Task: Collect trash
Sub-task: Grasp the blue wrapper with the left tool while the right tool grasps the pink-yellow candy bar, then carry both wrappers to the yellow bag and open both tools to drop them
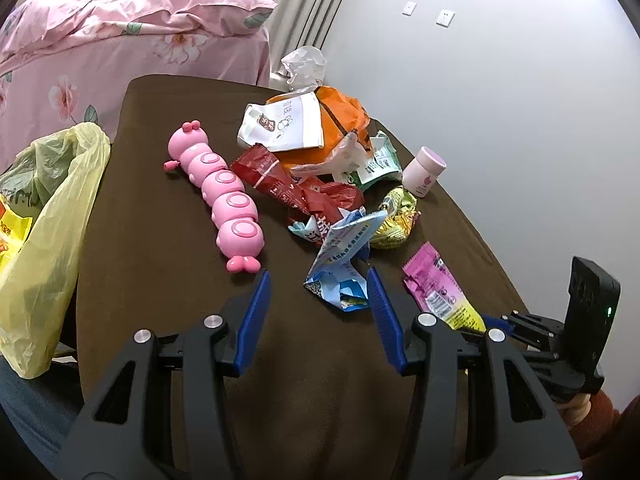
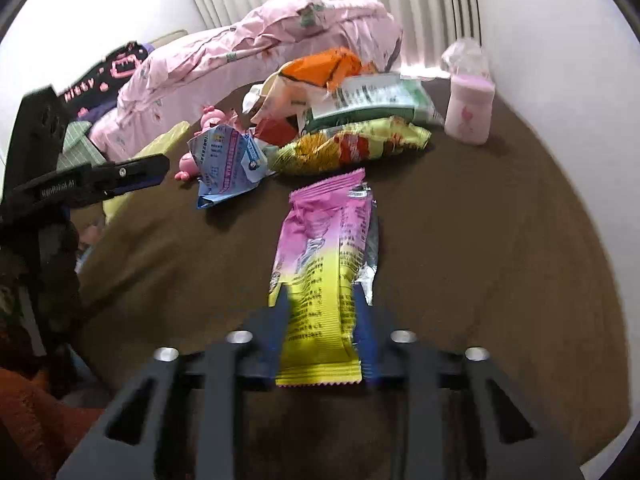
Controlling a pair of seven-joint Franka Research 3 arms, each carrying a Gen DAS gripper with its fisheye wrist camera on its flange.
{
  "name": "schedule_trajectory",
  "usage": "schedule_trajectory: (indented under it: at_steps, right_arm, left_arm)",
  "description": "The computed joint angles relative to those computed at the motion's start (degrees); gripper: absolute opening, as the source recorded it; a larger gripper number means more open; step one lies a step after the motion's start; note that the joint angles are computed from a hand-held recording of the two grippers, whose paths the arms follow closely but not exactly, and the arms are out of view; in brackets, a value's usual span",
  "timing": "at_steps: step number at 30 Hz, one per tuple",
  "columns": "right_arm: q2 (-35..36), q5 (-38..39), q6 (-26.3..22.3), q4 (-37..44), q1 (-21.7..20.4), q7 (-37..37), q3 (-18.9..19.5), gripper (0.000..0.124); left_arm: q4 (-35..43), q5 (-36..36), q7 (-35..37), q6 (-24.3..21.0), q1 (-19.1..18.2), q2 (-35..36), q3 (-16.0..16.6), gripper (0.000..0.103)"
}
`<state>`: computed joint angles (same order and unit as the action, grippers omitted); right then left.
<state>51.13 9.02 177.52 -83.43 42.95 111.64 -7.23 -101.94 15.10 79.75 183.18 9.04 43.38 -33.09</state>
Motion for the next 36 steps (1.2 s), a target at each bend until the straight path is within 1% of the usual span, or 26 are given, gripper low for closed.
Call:
schedule_trajectory:
  at_steps: [1,2,4,5,6,7,9,11,12,14,15,16,17,18,19,21,23,25,28,31,32,33,35,36]
  right_arm:
    - [0.09,-0.09,0.36,0.07,1.08,0.69,-1.53,0.021]
    - [0.27,-0.28,0.61,0.05,3.35,2.18,-4.68,0.019]
    - [0.81,-0.6,1.56,0.08,6.71,4.84,-9.49,0.017]
    - [0.78,-0.59,2.2,-0.08,6.97,5.28,-9.98,0.017]
    - [0.68,-0.36,3.02,-0.25,6.89,5.57,-10.08,0.017]
    - [0.66,-0.04,3.44,-0.24,6.77,5.69,-10.11,0.017]
    - [0.74,0.5,3.41,-0.03,6.55,5.72,-10.11,0.017]
    - [0.86,0.89,3.38,0.22,5.71,5.43,-9.17,0.017]
    - [0.84,1.04,3.35,0.21,5.31,5.22,-8.61,0.017]
    - [0.83,1.18,3.16,0.21,4.91,4.86,-8.02,0.017]
    - [0.82,1.12,2.95,0.28,4.77,4.6,-7.82,0.017]
    - [0.86,1.08,2.84,0.25,5.07,4.65,-8.18,0.017]
    - [0.95,1.03,2.58,0.27,5.7,4.94,-9.02,0.017]
    - [1.13,0.89,2.22,0.43,6.32,5.29,-9.95,0.017]
    - [1.22,0.73,2.1,0.44,6.75,5.67,-10.57,0.017]
    - [1.31,0.46,2.11,0.59,6.46,5.89,-10.36,0.017]
    - [1.61,0.24,1.85,1.14,6.15,6.06,-10.1,0.017]
    - [1.93,-0.11,1.86,1.76,6.17,6.26,-10.19,0.017]
    - [2.32,-0.84,2.03,2.62,7.15,6.58,-11.63,0.017]
    - [3.13,-2.02,2.0,4.35,9.27,7.2,-15.08,0.017]
    - [3.35,-2.33,2.29,4.91,9.65,7.33,-15.83,0.017]
    - [3.72,-2.57,2.59,6.05,9.84,7.37,-16.51,0.017]
    - [4.34,-2.86,2.97,8.09,9.95,7.25,-17.41,0.017]
    - [4.7,-2.98,3.03,9.24,9.81,7.01,-17.53,0.017]
  left_arm:
    - [-0.05,0.13,0.05,0.05,-0.21,-0.12,0.23,0.047]
    - [-0.18,0.33,0.15,0.29,-0.45,-0.29,0.5,0.047]
    - [-0.18,0.78,0.43,0.74,-0.39,-0.16,0.34,0.047]
    - [-0.06,1.01,0.52,0.89,-0.45,-0.07,0.34,0.048]
    - [0.18,1.24,0.54,0.98,-0.84,-0.03,0.67,0.048]
    - [0.62,1.41,0.33,0.98,-2.14,-0.27,2.02,0.048]
    - [1.96,1.61,-0.37,0.74,-5.77,-0.81,5.86,0.048]
    - [4.21,2.23,0.08,0.23,-7.86,0.03,7.69,0.048]
    - [5.95,2.51,0.65,-0.57,-8.54,0.94,8.0,0.048]
    - [10.02,2.45,2.42,-3.41,-9.22,3.34,7.54,0.048]
    - [11.94,1.91,3.46,-5.15,-9.2,4.61,6.79,0.046]
    - [13.34,1.05,4.69,-6.47,-8.77,5.71,5.69,0.041]
    - [14.73,0.07,6.27,-8.19,-7.88,6.97,3.95,0.03]
    - [15.33,-0.78,7.28,-9.15,-7.62,7.48,3.32,0.023]
    - [15.1,-1.47,7.64,-8.91,-7.87,7.26,3.69,0.023]
    - [12.83,-2.81,7.82,-6.6,-8.24,5.66,4.76,0.019]
    - [10.62,-3.96,8.01,-4.9,-7.27,4.45,4.16,0.016]
    - [8.27,-4.56,7.63,-3.12,-6.12,3.16,3.54,0.016]
    - [4.82,-4.38,4.83,0.55,-6.62,0.33,5.6,0.016]
    - [1.89,-3.29,1.37,4.43,-7.85,-2.57,8.73,0.016]
    - [1.06,-3.15,0.08,5.65,-9.24,-3.84,10.9,0.016]
    - [0.27,-3.42,-1.38,6.73,-11.82,-5.33,14.42,0.016]
    - [-0.82,-3.73,-3.62,8.34,-15.93,-7.38,20.05,0.016]
    - [-1.52,-3.56,-4.52,9.38,-16.83,-8.2,21.58,0.016]
